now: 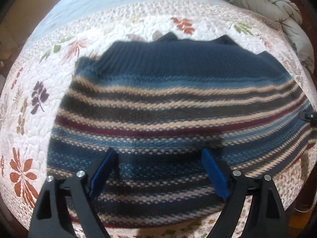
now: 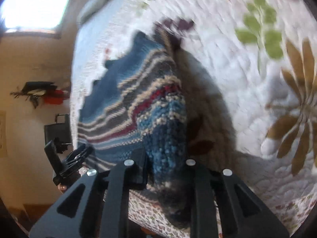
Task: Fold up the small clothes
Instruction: 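Grasp the sweater side edge with the right tool and lift it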
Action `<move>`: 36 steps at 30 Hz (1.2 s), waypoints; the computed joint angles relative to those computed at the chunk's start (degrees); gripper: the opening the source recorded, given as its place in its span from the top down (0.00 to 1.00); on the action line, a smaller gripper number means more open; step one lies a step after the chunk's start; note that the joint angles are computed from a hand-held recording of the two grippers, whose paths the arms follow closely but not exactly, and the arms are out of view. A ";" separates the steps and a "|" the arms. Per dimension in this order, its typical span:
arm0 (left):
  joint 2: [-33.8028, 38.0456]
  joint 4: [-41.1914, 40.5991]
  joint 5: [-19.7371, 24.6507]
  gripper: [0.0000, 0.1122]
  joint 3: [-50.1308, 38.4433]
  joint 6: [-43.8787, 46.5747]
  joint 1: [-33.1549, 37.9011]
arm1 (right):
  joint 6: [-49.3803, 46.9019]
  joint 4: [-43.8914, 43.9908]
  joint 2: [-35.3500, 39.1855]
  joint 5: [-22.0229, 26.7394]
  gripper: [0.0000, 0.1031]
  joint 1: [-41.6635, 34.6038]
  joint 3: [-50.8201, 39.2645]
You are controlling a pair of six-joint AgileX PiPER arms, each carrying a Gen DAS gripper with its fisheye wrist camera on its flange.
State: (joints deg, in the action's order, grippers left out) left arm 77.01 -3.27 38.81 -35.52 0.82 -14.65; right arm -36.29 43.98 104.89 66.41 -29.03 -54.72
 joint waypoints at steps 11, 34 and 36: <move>-8.46 -8.01 6.28 0.18 0.54 16.27 15.40 | 20.65 -6.65 -12.88 2.55 0.82 17.55 -9.23; -11.71 -17.72 17.49 0.18 -0.15 44.54 43.84 | 48.38 -23.35 7.09 -0.94 0.74 56.50 -39.91; -11.66 -17.68 17.52 0.18 -0.14 44.48 43.76 | 47.29 -22.10 8.88 -0.81 0.59 57.41 -40.57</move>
